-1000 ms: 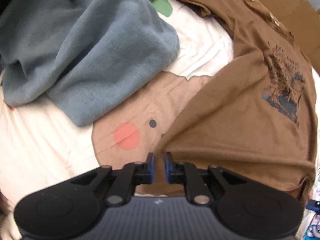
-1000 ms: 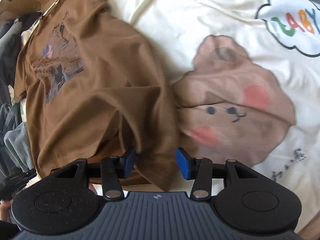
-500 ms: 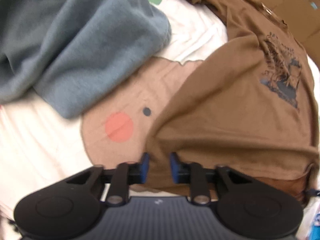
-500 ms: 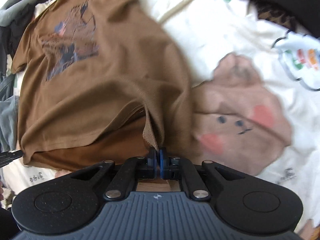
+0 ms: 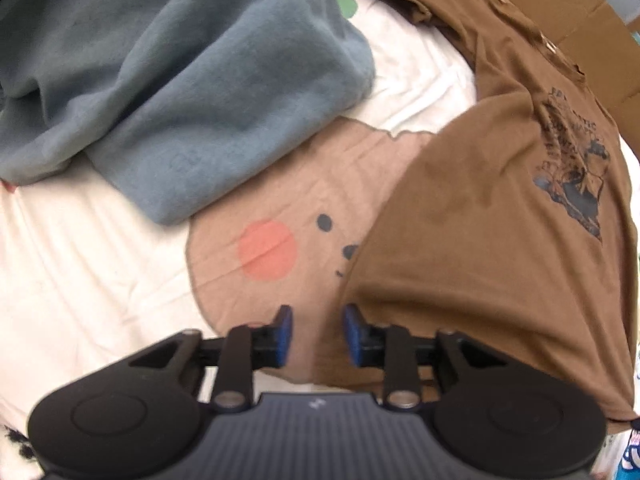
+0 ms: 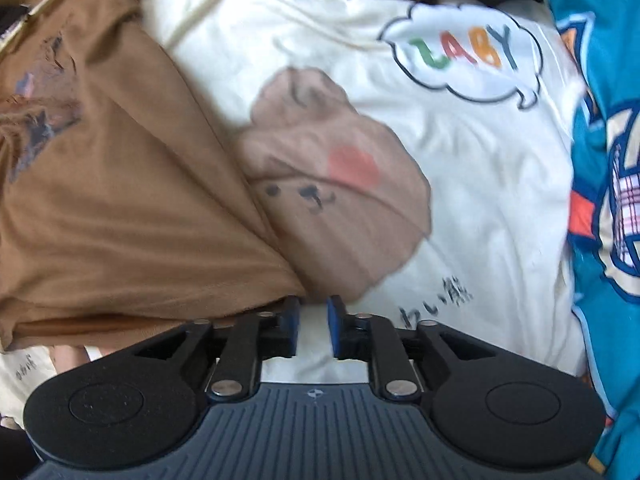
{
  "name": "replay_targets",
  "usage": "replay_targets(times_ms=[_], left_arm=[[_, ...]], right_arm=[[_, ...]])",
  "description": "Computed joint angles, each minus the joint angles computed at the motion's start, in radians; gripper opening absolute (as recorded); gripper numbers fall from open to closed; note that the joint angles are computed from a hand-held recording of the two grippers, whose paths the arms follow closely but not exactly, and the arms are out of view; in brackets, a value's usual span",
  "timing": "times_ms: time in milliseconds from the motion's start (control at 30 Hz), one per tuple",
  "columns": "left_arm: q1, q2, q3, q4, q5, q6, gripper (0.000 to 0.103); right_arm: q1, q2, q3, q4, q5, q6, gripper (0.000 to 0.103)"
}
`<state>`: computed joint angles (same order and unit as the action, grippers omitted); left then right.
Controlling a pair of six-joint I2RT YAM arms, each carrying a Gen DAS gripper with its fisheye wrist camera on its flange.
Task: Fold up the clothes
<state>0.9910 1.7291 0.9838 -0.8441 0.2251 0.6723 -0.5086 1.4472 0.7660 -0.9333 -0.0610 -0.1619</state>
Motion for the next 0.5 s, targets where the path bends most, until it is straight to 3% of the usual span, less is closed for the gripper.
replay_targets(times_ms=[67,200,333,500], left_arm=[[0.006,0.015,0.014,-0.019,0.001,0.019,0.038],[0.009,0.019,0.025,-0.044,0.017,0.018,0.049],[0.004,0.015,0.008,-0.037,0.017,0.018,0.050],[0.004,0.012,-0.004,-0.036,0.023,0.001,0.050]], right_arm=[[-0.015,0.012,0.003,-0.021,-0.015,-0.032,0.034],[-0.075,-0.012,0.003,-0.002,-0.062,-0.032,0.042],[-0.086,0.001,-0.007,0.060,-0.119,0.008,0.043],[-0.051,0.107,-0.070,0.232,-0.140,0.087,0.043]])
